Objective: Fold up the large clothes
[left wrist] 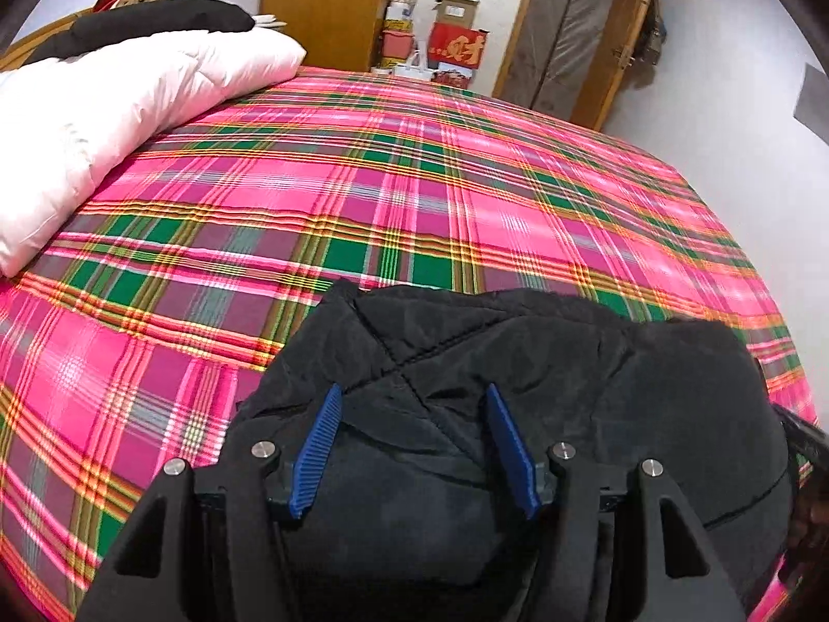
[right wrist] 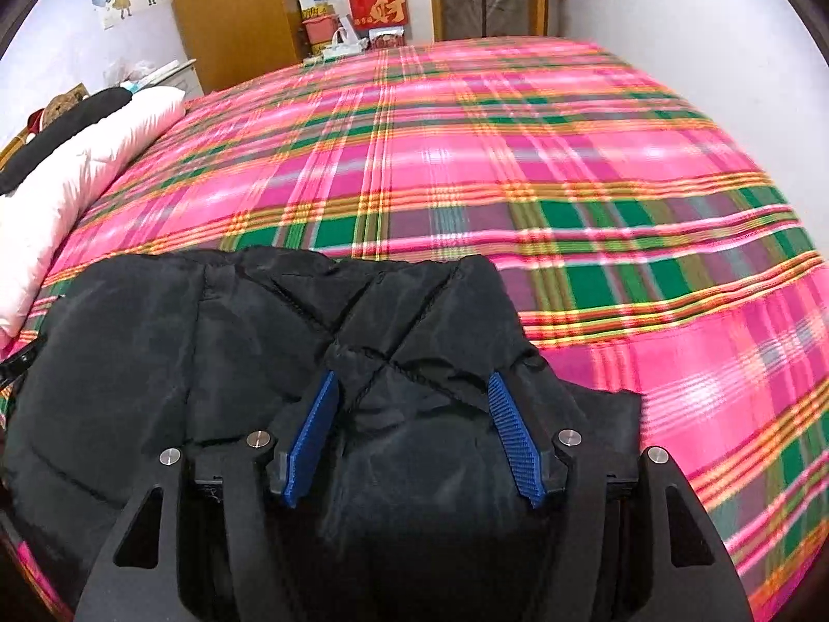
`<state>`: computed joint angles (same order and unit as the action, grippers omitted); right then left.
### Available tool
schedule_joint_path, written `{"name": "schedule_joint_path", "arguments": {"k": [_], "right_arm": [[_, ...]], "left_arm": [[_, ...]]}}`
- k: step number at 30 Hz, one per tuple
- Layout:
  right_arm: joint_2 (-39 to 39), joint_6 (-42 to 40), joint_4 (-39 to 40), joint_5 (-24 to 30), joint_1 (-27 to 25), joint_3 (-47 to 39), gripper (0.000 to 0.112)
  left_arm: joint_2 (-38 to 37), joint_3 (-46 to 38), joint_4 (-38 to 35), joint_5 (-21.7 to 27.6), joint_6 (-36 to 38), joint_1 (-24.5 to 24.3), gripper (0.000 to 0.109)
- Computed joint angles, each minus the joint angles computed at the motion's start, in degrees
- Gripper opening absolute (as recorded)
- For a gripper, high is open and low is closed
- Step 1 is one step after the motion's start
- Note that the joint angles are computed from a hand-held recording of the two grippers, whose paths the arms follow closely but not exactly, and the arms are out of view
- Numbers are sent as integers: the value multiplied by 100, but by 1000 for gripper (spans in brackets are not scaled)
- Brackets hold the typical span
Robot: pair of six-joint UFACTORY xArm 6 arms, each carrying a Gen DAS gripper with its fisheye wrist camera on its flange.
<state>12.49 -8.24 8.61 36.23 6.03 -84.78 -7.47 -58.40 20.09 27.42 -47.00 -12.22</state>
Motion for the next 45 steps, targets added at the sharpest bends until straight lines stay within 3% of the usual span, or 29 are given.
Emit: {"name": "schedule_joint_path", "arguments": {"k": [7, 11, 14, 19, 21, 24, 27, 32, 36, 41, 45], "right_arm": [[-1430, -1200, 1390, -209, 367, 1300, 60], [-1690, -1919, 1770, -35, 877, 1661, 60], [-1227, -1359, 780, -217, 1141, 1464, 60], [-54, -549, 94, 39, 1115, 220, 60], [139, -418, -54, 57, 1128, 33, 60], [148, -486, -4, -149, 1091, 138, 60], [114, -536, 123, -139, 1034, 186, 59], [73, -227, 88, 265, 1025, -74, 59], [-9, -352, 345, 37, 1057, -236, 58], [842, 24, -256, 455, 1098, -1214, 58], [1156, 65, 9, 359, 929, -1304, 57]], "left_arm": [[-765, 361, -346, -282, 175, -222, 60], [-1006, 533, -1152, -171, 1061, -562, 60], [-920, 398, -763, 150, 1119, -691, 60], [-872, 411, -917, 310, 828, -437, 60], [-862, 402, -632, 413, 584, -309, 60], [-679, 262, 7, 616, 180, -161, 60], [-371, 219, -245, 429, 305, -34, 61], [-51, 65, 371, 384, -124, -67, 65], [-53, 87, 280, 313, -112, -33, 66], [-11, 68, 274, 268, -69, 8, 66], [24, 65, 286, 182, -91, 5, 66]]}}
